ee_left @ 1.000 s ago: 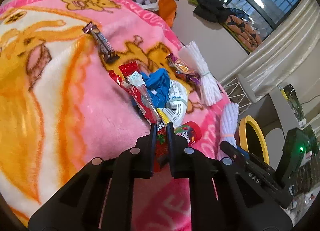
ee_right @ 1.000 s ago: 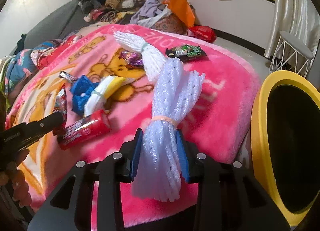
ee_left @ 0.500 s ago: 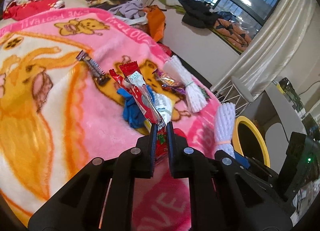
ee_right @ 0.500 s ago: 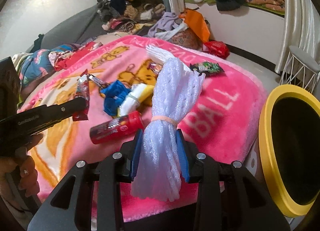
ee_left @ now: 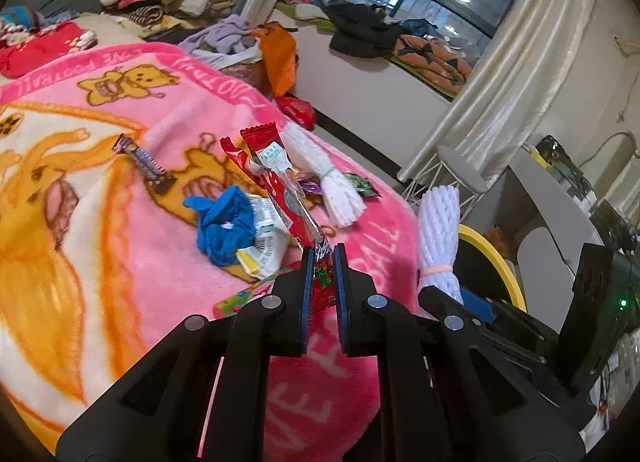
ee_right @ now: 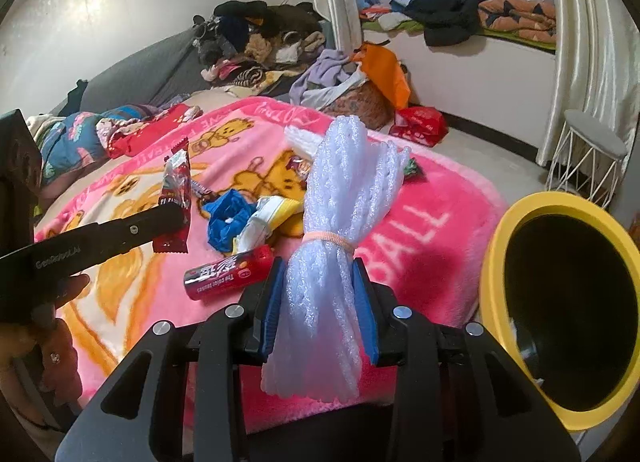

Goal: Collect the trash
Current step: 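Carry the red wrapper and white foam net with both tools over the bin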

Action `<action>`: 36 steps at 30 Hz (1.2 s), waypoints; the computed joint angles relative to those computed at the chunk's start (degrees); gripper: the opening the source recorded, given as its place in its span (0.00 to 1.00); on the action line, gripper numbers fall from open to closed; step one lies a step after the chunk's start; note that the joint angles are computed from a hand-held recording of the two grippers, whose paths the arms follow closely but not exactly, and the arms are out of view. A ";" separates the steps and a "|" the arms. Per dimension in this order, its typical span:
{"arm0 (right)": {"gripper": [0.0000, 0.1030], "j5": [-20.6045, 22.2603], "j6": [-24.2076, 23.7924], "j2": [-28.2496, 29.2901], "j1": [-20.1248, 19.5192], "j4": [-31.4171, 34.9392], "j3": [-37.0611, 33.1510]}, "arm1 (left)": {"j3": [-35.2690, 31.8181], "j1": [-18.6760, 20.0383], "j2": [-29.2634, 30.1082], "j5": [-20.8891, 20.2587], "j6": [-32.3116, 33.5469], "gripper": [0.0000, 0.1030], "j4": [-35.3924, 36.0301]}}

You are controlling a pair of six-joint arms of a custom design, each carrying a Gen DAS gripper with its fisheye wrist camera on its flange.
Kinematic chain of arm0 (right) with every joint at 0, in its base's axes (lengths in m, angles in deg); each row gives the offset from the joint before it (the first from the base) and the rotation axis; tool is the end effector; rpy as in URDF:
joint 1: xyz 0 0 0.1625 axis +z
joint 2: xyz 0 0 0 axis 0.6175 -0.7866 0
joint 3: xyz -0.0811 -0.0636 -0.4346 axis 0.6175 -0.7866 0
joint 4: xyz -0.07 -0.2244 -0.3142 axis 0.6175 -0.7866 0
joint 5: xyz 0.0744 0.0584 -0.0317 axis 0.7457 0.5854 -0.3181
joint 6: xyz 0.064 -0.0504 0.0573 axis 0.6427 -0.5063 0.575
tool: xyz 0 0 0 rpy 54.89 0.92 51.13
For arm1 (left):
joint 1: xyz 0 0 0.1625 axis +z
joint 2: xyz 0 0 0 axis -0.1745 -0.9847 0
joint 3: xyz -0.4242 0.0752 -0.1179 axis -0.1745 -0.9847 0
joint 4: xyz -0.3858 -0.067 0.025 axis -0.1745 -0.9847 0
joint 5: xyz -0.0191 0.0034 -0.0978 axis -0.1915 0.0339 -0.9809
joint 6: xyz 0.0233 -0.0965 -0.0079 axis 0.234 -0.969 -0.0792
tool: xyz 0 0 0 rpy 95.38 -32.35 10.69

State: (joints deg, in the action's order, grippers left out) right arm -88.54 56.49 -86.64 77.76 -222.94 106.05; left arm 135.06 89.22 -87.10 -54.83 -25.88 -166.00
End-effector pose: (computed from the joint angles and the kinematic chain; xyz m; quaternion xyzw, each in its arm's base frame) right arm 0.3495 -0.5487 -0.1138 0.1818 -0.8762 0.3743 0.2433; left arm 0.0476 -0.5627 0.3175 0.1926 0.9180 -0.3291 0.1088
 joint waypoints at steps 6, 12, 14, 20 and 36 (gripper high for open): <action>0.31 -0.84 -0.14 -0.58 0.23 -2.58 1.49 | 1.26 -1.21 -0.35 -0.32 1.33 0.06 -0.64; 0.31 -1.69 0.55 -1.22 0.29 -4.68 2.88 | 2.28 -2.27 -0.44 -0.56 2.52 0.06 -1.03; 0.31 -1.90 0.57 -1.49 0.20 -5.57 3.58 | 2.53 -2.53 -0.42 -0.76 2.91 0.06 -1.05; 0.31 -2.60 1.10 -2.25 -0.11 -8.29 5.64 | 3.54 -3.36 -0.45 -1.39 4.51 0.06 -1.94; 0.31 -4.64 1.36 -3.94 -1.12 -15.15 9.49 | 5.71 -5.82 -0.23 -1.31 6.72 0.06 -2.52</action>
State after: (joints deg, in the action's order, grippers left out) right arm -93.18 57.85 -90.58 76.64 -238.10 115.54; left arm 140.77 83.40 -87.32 -56.14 -19.17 -168.51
